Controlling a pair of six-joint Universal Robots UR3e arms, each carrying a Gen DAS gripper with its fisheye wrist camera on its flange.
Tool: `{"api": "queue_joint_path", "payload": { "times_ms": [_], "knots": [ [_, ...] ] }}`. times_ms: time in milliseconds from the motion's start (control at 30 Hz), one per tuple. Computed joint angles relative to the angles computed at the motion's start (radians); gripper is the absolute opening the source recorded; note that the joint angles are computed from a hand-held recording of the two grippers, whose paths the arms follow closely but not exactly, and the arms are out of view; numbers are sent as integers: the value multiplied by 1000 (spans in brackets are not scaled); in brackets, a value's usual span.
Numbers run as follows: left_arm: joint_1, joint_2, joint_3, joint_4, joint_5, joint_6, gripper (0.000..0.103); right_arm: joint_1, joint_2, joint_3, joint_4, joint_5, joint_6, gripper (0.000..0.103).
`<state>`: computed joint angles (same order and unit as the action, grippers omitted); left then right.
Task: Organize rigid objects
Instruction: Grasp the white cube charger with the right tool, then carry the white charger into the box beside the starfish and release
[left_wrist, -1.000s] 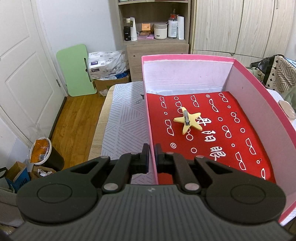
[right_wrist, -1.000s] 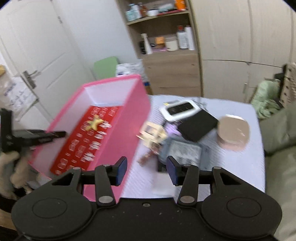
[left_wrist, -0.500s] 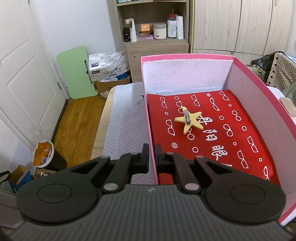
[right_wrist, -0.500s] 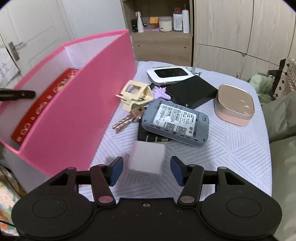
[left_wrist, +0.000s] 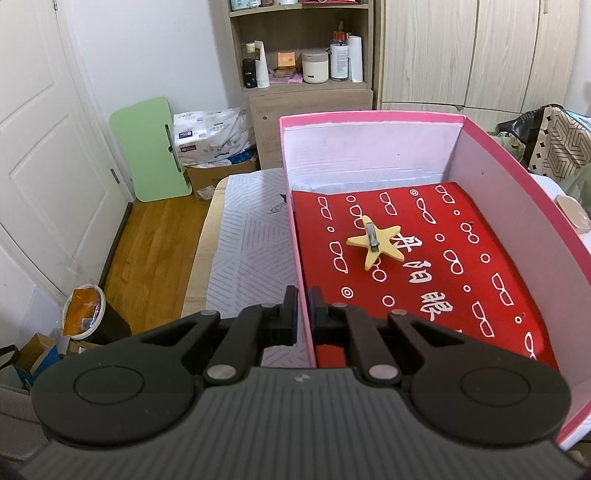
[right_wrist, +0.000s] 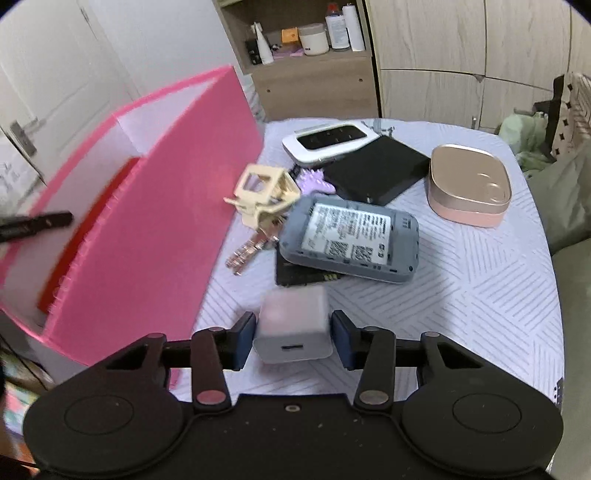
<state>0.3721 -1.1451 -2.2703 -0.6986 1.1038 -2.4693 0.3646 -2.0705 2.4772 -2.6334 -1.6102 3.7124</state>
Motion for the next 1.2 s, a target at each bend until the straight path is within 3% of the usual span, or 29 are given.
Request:
{"api": "queue_joint_path", "payload": {
  "times_ms": [133, 300, 433, 500, 633, 733, 967, 1200],
  "knots": [
    [2, -2, -1, 1, -3, 1, 6, -16, -89, -19, 44, 29, -1, 50],
    [0, -2, -3, 5, -2, -1, 6, 9, -133, -106, 113, -9, 1, 50],
    [4, 3, -4, -2, -7, 0, 6, 37, -107, -228, 138, -53, -43, 50],
    [9, 6, -3, -9, -11, -1, 6, 94, -54, -283, 82, -99, -43, 50],
    [12, 7, -2, -13, -15, 1, 6, 164, 95, -391, -54, -56, -128, 50],
    [16, 8, -2, -18, -21, 4, 6, 152, 254, -525, -43, 29, -214, 50],
    [39, 9, 2, -45, -52, 0, 7, 155, 727, -1011, 236, -48, -386, 50],
    [40, 9, 0, -44, -57, -3, 7, 57, 989, -1326, 401, 30, -345, 50]
  ]
}}
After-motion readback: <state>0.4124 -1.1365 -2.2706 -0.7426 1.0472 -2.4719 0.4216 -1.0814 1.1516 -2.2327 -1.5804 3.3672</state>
